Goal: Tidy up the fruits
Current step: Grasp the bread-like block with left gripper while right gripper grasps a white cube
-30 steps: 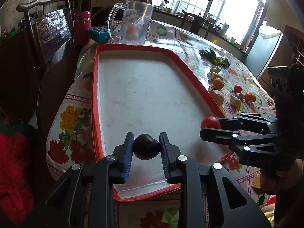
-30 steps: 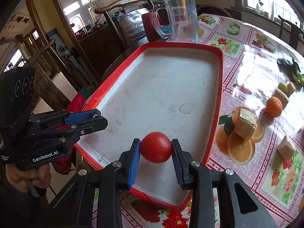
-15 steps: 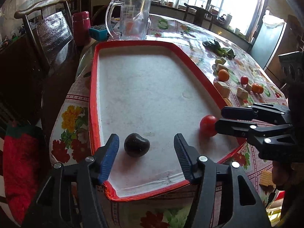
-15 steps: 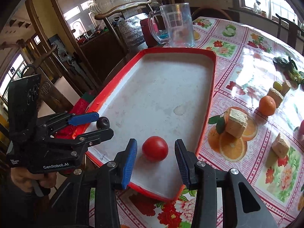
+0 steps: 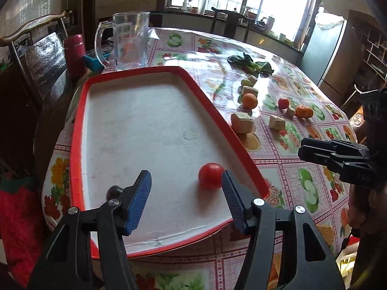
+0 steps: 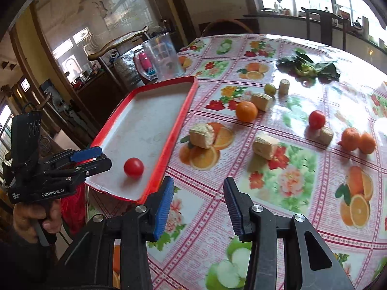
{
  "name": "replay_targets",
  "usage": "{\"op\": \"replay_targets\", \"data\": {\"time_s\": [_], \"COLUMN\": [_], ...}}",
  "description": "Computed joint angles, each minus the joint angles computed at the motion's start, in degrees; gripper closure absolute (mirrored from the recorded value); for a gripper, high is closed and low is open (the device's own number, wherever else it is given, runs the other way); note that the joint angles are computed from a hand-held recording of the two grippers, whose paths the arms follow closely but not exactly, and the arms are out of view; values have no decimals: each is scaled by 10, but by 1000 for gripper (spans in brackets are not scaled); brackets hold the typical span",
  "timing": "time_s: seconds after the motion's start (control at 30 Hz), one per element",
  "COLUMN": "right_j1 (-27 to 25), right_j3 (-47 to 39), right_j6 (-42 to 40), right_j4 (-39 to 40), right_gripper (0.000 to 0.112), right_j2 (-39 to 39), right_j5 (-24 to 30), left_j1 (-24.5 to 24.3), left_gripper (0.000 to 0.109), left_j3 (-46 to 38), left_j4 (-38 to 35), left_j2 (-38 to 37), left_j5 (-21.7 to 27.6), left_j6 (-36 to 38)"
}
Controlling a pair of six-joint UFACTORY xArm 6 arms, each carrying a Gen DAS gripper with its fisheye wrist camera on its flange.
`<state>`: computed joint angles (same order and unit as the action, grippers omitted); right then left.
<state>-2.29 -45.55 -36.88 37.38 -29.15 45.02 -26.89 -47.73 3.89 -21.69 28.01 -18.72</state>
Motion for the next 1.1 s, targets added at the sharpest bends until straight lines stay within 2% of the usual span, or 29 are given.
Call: {"op": "replay_targets", "data": {"time_s": [0.17, 0.37, 0.7, 1.1], "right_j1": [-45, -74, -56, -41], "right_j3": [12, 19, 0, -65], "right_j6": [-12, -16, -18, -18], "right_j4": [6, 7, -5, -26], "right_gripper": [66, 65, 65, 65], "right_j2": [-13, -15, 26, 120], "right_j5": [3, 4, -32, -52], "left_j1": [-24, -47, -65, -52], "left_gripper": [49, 49, 49, 49], "left_j3": [-23, -63, -169, -293], "left_j4": [0, -2, -8, -30], "left_j2": [21, 55, 154, 279], "left_j5": [-1, 0, 10, 55], "left_j6": [5, 21, 76, 126]}}
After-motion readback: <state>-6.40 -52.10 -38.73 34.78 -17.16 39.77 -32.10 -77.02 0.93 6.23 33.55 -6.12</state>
